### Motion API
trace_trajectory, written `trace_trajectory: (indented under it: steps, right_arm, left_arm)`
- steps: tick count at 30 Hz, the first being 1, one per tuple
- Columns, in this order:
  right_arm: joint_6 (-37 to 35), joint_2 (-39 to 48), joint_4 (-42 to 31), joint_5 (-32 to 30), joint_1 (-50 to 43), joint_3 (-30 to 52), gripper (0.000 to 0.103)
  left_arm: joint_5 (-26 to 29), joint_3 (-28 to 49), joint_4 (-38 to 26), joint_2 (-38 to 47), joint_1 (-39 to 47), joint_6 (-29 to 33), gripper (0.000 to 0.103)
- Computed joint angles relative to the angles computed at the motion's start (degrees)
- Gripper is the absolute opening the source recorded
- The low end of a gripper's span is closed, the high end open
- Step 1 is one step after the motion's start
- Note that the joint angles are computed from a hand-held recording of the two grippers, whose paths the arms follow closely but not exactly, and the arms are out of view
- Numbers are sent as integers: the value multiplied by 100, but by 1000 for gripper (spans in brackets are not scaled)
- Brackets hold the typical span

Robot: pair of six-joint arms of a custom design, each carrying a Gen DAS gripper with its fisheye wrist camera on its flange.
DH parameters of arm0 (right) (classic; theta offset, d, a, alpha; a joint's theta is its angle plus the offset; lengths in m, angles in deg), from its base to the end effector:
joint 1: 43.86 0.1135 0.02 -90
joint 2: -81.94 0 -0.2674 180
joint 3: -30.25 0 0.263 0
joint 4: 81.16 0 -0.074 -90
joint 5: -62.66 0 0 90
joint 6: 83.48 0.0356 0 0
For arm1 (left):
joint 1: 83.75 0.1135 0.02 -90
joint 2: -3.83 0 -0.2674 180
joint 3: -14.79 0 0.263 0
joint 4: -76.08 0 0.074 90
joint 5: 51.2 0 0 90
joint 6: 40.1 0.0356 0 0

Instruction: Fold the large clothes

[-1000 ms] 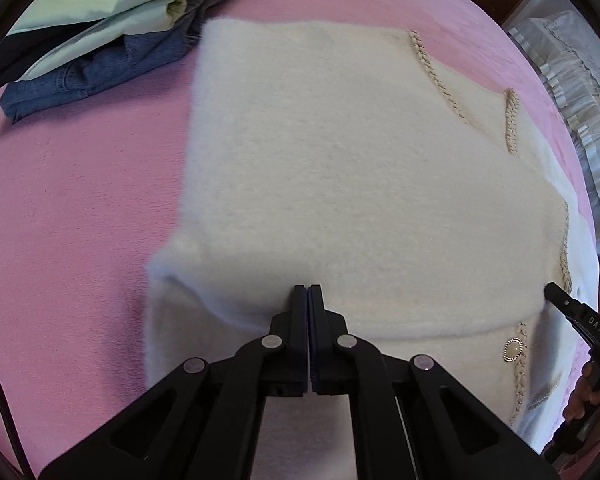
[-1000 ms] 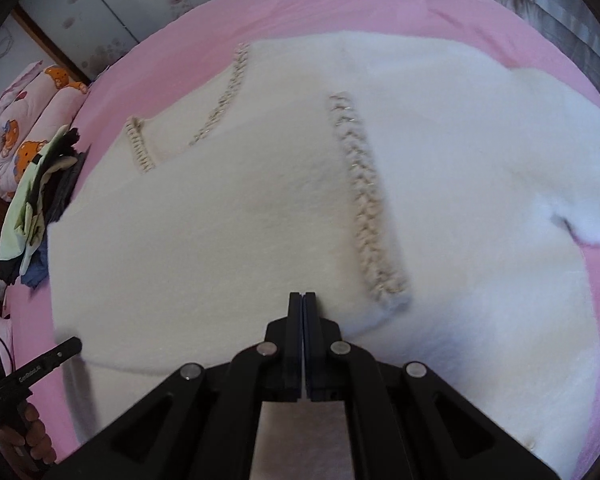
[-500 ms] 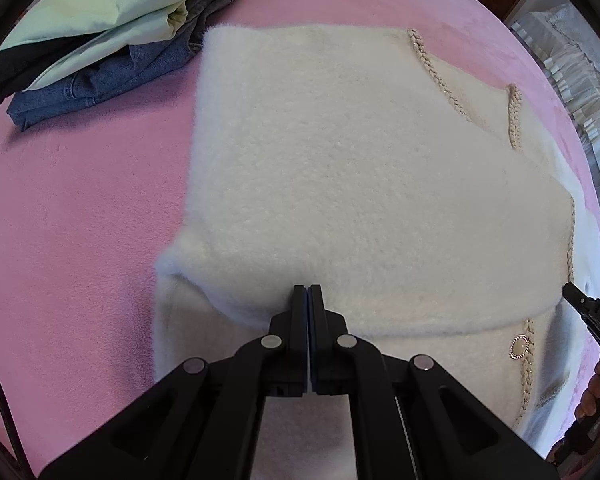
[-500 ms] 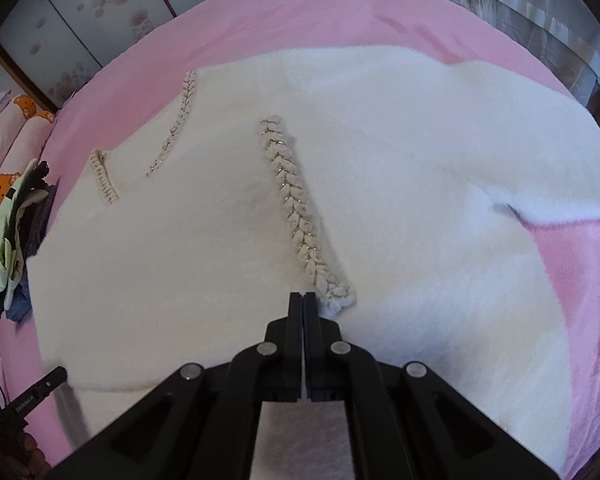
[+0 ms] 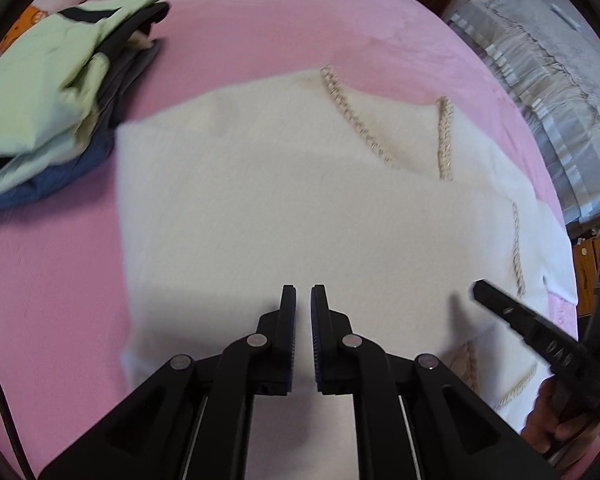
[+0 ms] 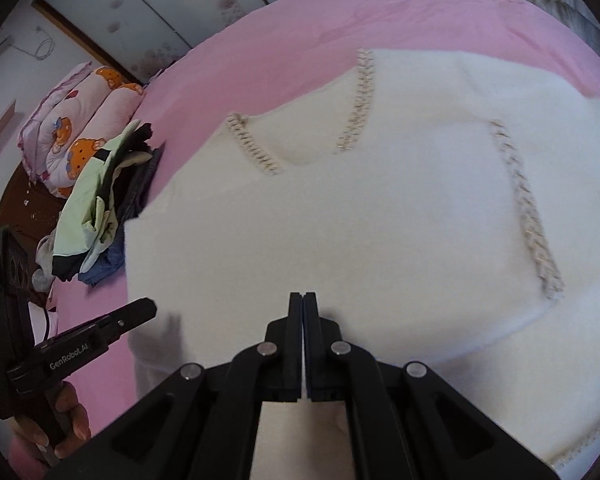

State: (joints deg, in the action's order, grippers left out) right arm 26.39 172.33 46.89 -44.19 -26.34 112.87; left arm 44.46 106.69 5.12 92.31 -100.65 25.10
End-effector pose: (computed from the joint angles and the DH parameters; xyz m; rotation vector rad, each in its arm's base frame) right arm 0.3182 0.1113 0.2520 -0.0522 2.6717 0.6062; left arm 0.3025 -0.0956 0.2954 -0.1650 2.7871 -0.3263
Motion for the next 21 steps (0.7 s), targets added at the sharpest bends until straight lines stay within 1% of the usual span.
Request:
trace_trajectory:
  steps: [3, 6, 8, 11, 13, 15, 18, 21]
  right_arm:
    - [98, 487, 401, -41, 271, 240, 0]
    - [373, 998, 701, -199, 361, 560, 0]
    - [553, 1293, 777, -246, 366, 768, 0]
    - [668, 1579, 851, -293, 308, 997, 0]
    - [515, 1716, 771, -286, 249, 1168, 0]
    - [220, 1829, 597, -77, 169, 1364, 0]
    - [189, 1842, 613, -209, -153, 1358, 0]
    - [218, 1753, 608, -4, -446, 1307, 0]
  left_arm:
    - [232, 346, 112, 542, 108, 137, 6]
    - [358, 580, 189, 973, 172, 119, 6]
    - [301, 664, 264, 1182, 189, 67, 6]
    - [277, 656, 544, 1341, 259, -104, 6]
    - [249, 693, 642, 1417, 335, -156, 6]
    - [215, 743, 659, 1471, 441, -131, 6]
    - [39, 799, 675, 1494, 610, -166, 6]
    - [-293, 670, 778, 1381, 849, -402, 6]
